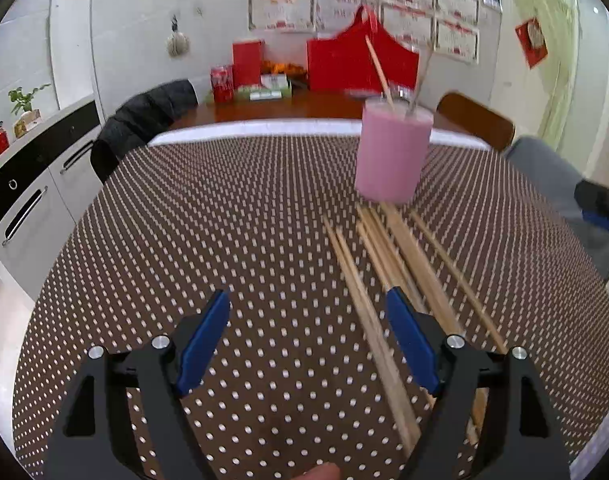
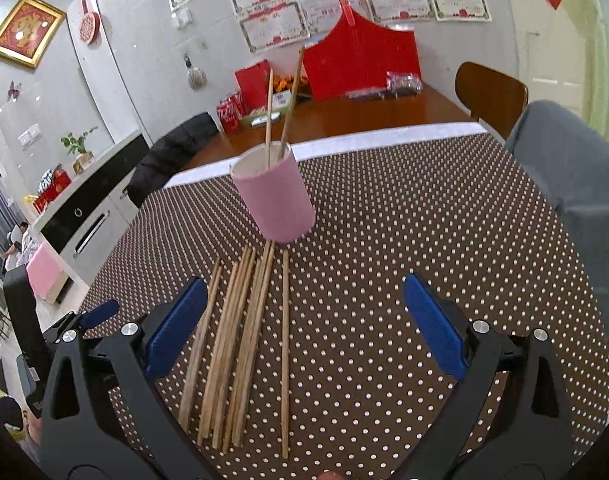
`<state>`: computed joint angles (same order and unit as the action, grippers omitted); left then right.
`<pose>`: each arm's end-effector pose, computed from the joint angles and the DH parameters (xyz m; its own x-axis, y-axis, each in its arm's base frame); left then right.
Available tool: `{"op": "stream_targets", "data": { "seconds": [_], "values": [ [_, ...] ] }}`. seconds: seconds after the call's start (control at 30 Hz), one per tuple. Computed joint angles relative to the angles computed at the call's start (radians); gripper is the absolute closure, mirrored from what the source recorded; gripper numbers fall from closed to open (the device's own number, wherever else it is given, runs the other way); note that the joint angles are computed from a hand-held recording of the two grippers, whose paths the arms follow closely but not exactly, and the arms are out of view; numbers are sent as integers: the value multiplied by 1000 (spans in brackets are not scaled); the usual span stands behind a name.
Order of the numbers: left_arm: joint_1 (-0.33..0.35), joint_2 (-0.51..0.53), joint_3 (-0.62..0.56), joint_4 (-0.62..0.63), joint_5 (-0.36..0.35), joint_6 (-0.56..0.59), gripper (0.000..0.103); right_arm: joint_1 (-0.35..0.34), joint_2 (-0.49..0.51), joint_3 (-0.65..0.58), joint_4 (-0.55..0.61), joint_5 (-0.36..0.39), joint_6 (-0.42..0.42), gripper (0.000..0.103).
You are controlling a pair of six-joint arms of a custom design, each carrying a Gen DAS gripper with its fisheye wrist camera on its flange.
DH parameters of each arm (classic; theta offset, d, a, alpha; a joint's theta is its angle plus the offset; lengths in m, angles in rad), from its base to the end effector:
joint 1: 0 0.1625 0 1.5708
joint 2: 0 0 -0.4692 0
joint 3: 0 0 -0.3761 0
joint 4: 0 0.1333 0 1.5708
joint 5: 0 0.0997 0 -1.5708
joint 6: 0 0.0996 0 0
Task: Organize utensils
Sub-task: 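Withdraw both open tools from the cup back over the chopstick row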
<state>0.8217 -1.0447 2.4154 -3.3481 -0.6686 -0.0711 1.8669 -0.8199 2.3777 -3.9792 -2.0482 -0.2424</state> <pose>-0.1355 -0.4562 0.1824 -0.7080 0.1466 -0.6908 0.5766 0.6847 -0.4457 0.2172 -0.4118 0.1461 -0.8763 -0.0823 0.4746 -0.4149 0.6295 -0.6570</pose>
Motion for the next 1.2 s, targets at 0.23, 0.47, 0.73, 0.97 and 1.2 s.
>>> {"op": "stream_targets", "data": {
  "seconds": [0.23,0.47,0.73,0.97,1.2],
  "values": [
    [28,26,-17,143,-26,-46,24,-29,23,-4,32,-1,15,6],
    [44,35,-16,161,-41,-71,24,-47,32,-9,51,-7,19,6],
    [45,36,-10,134,-47,-69,22,-53,47,-32,96,-18,16,6],
    [44,46,-33,193,-17,-109,21,-54,63,-43,113,-44,-1,6],
    [46,29,-29,214,-21,-122,21,-51,106,-112,264,-132,-48,6]
  ]
}}
